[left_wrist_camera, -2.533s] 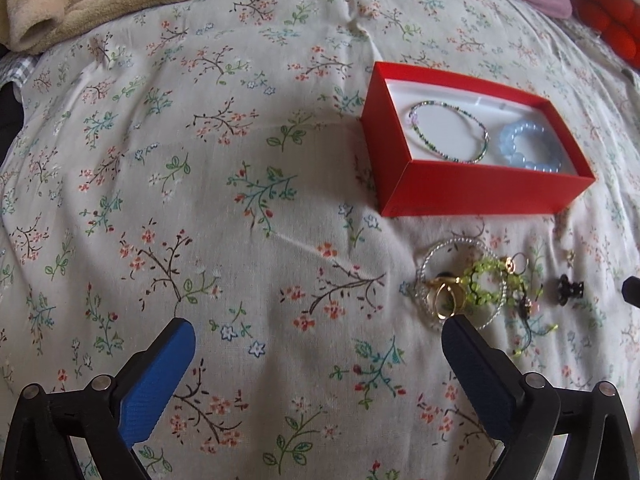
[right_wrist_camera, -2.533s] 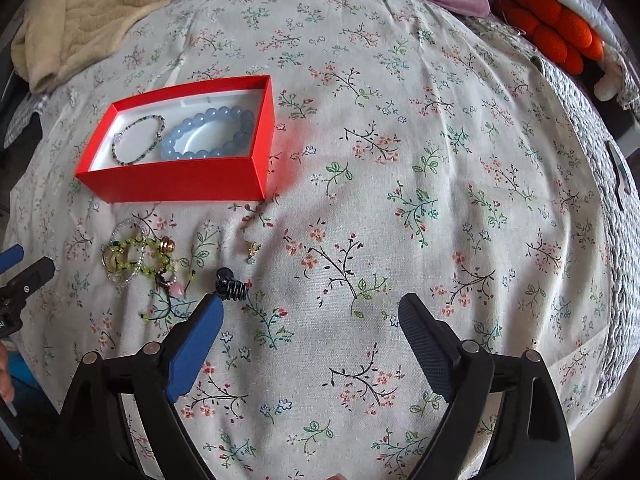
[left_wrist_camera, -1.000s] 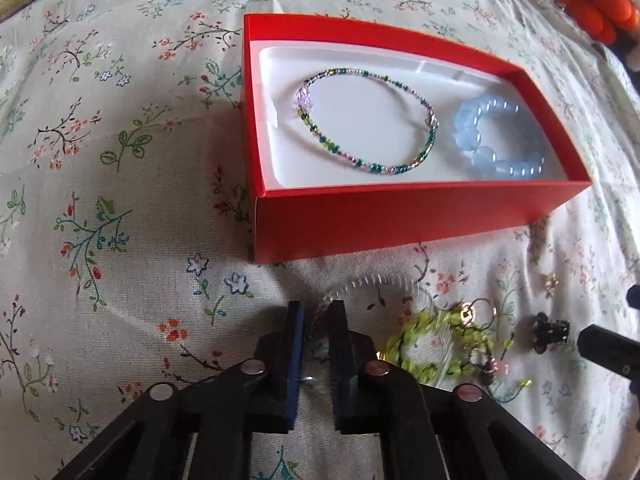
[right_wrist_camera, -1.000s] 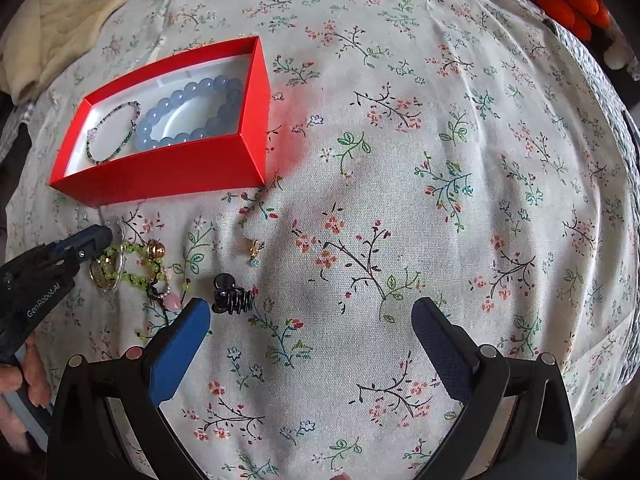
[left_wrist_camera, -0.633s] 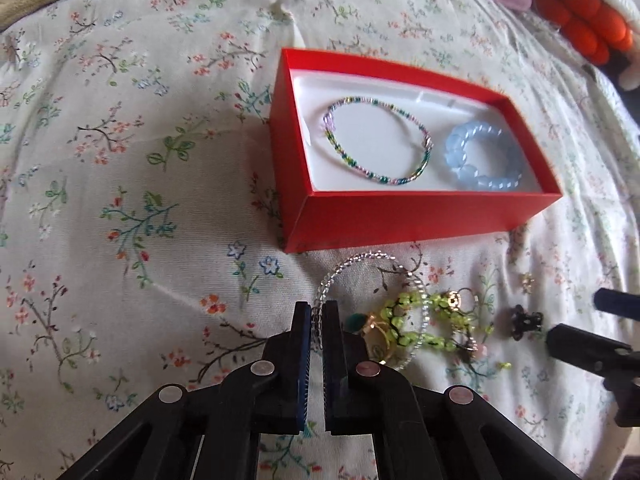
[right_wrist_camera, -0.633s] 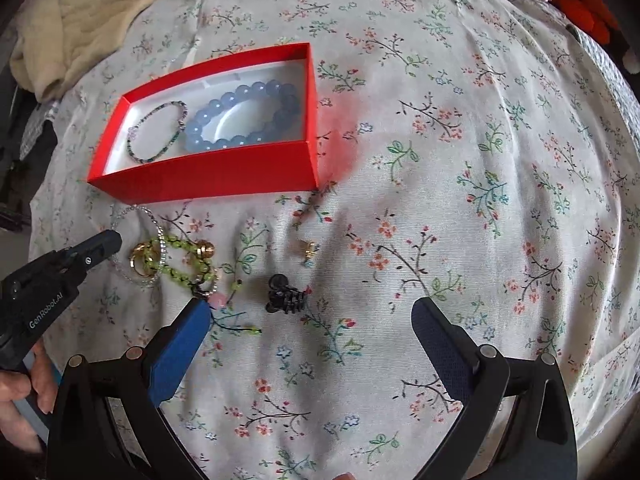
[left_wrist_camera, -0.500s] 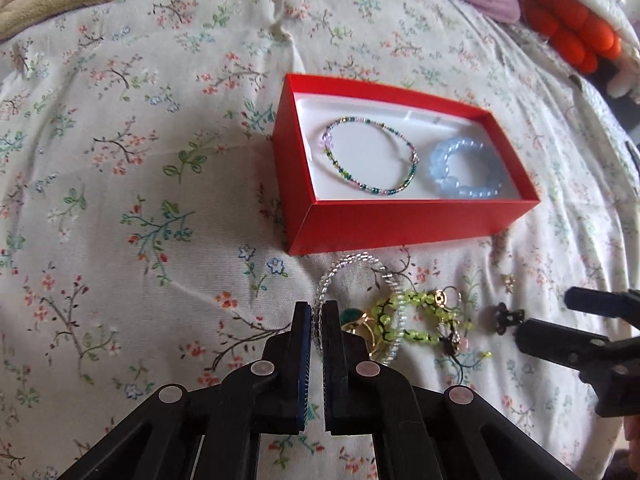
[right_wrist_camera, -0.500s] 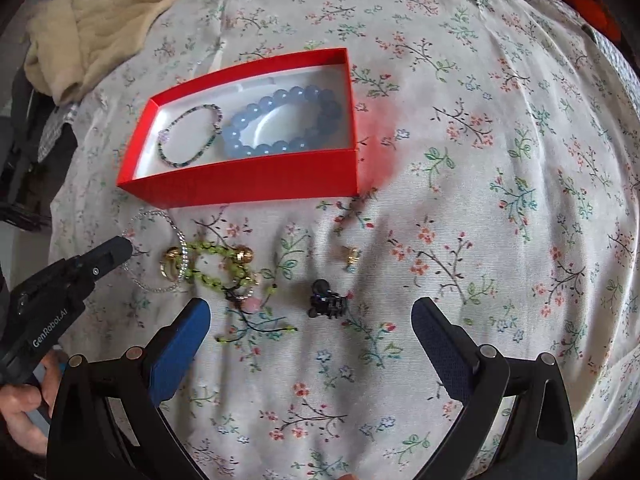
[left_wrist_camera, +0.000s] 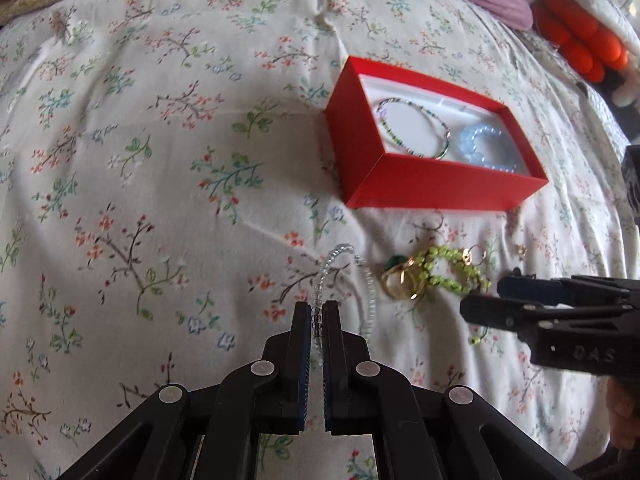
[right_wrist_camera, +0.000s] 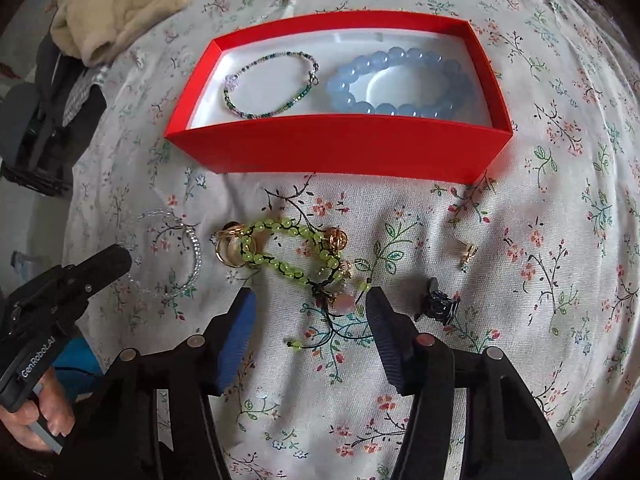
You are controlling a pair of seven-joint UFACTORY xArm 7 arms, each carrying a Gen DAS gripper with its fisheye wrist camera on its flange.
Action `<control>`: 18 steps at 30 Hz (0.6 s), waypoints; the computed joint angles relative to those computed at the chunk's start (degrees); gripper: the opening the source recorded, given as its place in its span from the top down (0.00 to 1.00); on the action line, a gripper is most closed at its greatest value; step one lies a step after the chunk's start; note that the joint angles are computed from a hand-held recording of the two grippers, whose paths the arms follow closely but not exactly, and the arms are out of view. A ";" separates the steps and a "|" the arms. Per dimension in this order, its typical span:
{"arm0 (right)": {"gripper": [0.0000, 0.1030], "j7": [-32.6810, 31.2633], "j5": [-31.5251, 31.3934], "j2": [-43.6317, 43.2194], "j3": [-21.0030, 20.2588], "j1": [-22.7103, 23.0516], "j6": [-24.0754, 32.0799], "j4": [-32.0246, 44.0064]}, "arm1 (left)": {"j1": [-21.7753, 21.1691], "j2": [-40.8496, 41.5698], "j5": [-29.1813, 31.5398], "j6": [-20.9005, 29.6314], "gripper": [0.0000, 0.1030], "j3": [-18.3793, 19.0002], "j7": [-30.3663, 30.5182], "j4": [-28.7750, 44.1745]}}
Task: Organize jewelry
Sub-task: 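Grasp the clear beaded bracelet with the left tool while the right grasps the green beaded bracelet, then carry both bracelets into the red box and open both tools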
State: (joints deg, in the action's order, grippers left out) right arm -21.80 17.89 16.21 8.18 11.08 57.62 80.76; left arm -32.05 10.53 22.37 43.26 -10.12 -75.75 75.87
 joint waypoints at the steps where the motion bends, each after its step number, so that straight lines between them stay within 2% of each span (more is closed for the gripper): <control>1: 0.46 0.76 -0.84 0.52 -0.10 0.41 -0.34 0.13 | 0.05 -0.10 -0.41 0.11 1.00 -0.07 0.11 -0.36; 7: 0.55 2.01 -4.88 1.18 -0.07 1.95 -4.17 -1.09 | 0.24 0.00 -1.89 1.15 1.00 -0.30 0.55 -1.46; 13: 0.71 3.30 -10.90 -0.14 -0.14 4.12 -9.11 -4.04 | 0.26 0.81 -3.05 2.14 1.00 -0.20 1.35 -1.17; 18: 0.83 1.70 -11.50 -0.78 0.32 4.12 -10.81 -5.33 | 0.15 0.60 -2.89 2.34 1.00 -0.09 0.76 -1.36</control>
